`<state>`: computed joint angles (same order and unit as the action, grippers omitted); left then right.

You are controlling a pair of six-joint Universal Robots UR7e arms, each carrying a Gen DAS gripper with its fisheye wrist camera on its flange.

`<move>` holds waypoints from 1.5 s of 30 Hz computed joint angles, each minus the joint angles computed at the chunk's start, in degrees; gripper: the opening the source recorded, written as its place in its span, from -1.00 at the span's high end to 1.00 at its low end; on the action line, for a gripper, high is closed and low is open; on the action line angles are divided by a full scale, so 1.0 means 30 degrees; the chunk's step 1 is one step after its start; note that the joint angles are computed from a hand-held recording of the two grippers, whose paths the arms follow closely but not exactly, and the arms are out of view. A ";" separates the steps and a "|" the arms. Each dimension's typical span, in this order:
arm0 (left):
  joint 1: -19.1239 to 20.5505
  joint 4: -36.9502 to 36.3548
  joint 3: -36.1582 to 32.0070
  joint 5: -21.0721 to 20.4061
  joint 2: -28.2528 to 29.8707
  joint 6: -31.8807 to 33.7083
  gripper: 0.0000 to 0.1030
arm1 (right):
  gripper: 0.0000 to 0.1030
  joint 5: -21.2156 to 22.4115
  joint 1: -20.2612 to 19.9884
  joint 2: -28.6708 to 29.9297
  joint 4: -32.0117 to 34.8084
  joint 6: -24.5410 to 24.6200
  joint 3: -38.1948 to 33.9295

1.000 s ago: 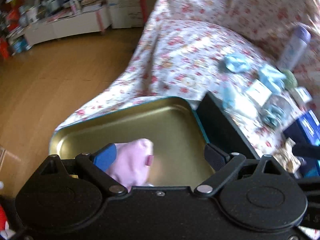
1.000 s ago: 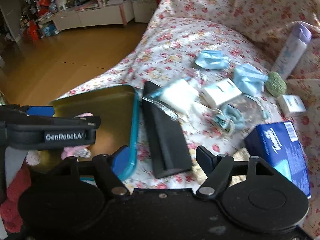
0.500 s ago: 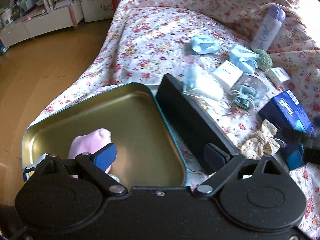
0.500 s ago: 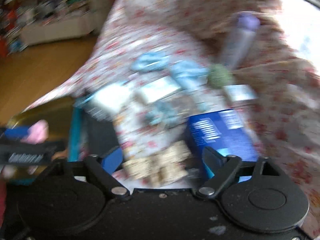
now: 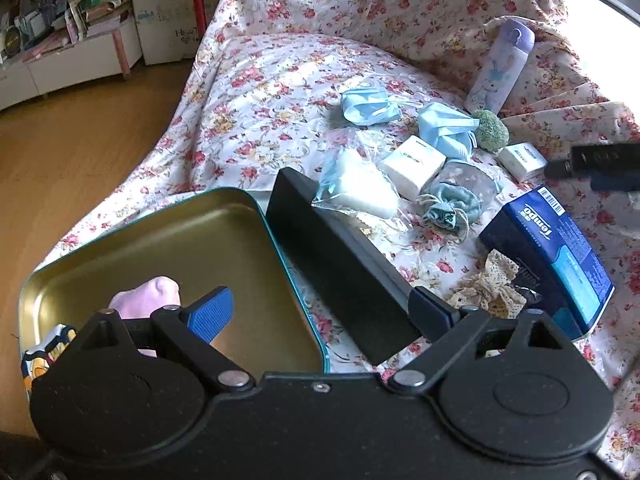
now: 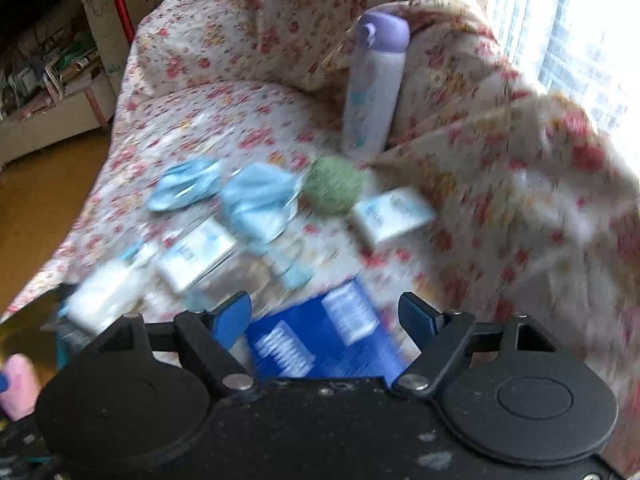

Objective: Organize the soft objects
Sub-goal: 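Grasp the bagged white cotton with the left tool while the right tool grasps the white tissue pack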

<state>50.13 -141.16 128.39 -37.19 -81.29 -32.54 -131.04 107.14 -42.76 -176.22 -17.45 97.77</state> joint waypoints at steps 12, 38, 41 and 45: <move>0.0208 -0.1015 -0.0086 0.0170 0.0494 0.0200 -0.77 | -0.56 -0.0252 -0.1760 0.2348 0.3639 -0.6039 -0.5383; 0.0695 0.2198 -0.3750 0.0545 0.3177 -0.1746 -0.77 | -0.59 -0.3488 -0.2179 0.6604 1.2859 -0.6183 -1.3165; 0.0879 0.2288 -0.4500 0.0598 0.3829 -0.1498 -0.77 | -0.38 -0.3254 -0.2296 0.6647 1.4708 -0.4603 -1.3906; 0.1119 0.2942 -0.5665 0.0741 0.4766 -0.1202 -0.77 | -0.35 -0.2285 -0.2447 0.6797 1.7281 -0.2687 -1.5432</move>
<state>53.49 -132.33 111.39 -34.97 -67.00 -36.15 -137.90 99.80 -22.37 -124.38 -25.51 51.48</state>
